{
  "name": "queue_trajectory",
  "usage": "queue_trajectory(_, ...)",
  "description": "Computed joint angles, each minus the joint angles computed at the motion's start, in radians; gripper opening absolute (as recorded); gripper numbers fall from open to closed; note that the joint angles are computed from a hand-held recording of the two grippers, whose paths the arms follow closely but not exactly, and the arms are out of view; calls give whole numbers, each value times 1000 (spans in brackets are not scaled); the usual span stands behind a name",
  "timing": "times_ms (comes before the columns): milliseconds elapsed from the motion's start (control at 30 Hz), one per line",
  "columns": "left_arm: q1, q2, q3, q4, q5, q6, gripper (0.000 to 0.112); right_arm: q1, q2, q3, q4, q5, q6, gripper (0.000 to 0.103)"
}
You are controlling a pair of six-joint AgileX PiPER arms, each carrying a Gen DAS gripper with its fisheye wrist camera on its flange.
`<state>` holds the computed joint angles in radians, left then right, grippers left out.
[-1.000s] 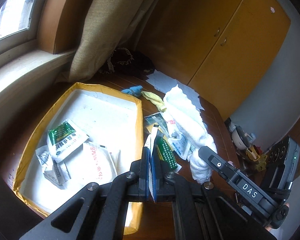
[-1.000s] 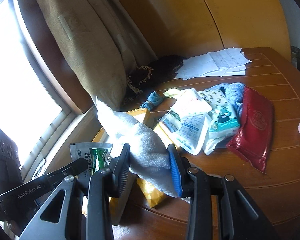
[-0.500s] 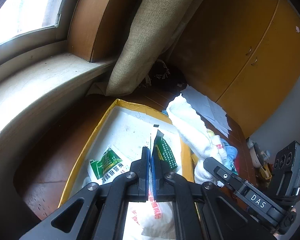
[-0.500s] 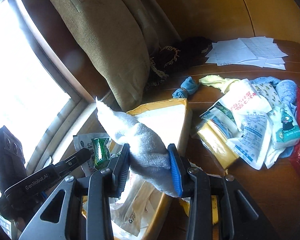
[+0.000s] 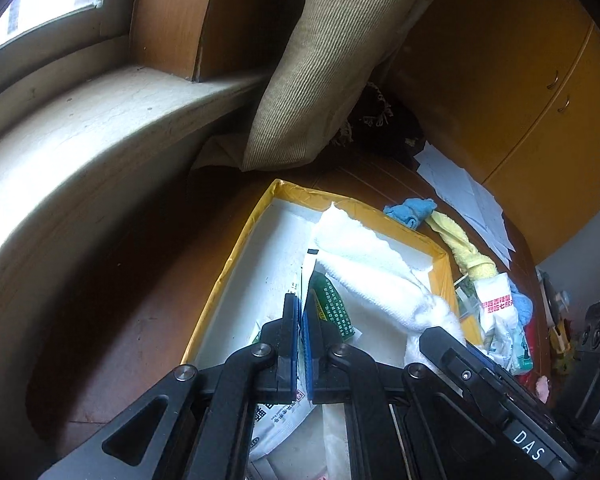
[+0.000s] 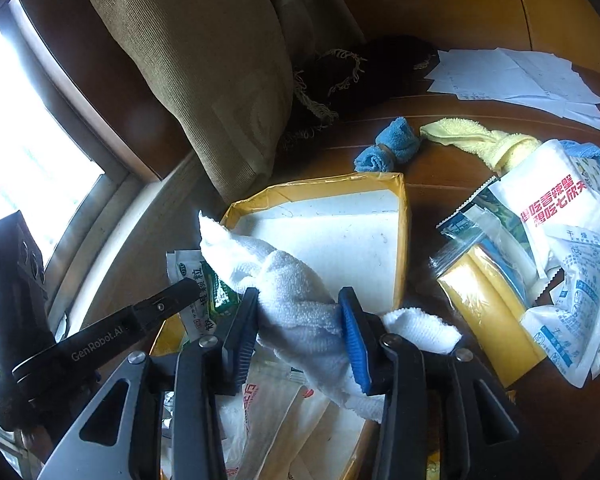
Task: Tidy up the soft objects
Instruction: 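Carry the green packet and white towel into the tray and open both tools, then move both tools back from the tray toward the pile on the table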
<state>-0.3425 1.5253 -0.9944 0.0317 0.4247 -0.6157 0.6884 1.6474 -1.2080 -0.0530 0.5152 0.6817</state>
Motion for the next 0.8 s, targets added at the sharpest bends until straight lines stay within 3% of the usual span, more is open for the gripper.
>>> queue_trajectory(167, 3, 12, -7, 14, 29, -21, 4, 16, 8, -2, -42, -3, 23, 42)
queue_trajectory(233, 1, 6, -4, 16, 36, -26, 17, 4, -2, 12, 14, -26, -23, 47)
queue_trajectory(300, -1, -10, 6, 26, 34, -49, 53, -13, -15, 32, 108, -58, -107, 52)
queue_trajectory(367, -10, -41, 31, 74, 23, -117, 61, -22, -28, 48, 168, -77, -157, 55)
queue_trajectory(500, -41, -101, 58, 132, 61, -208, 62, -34, -93, 106, 272, -106, -238, 59)
queue_trajectory(800, -436, -258, 120, 715, 236, -882, 69, -93, -448, 385, 467, -163, -465, 68)
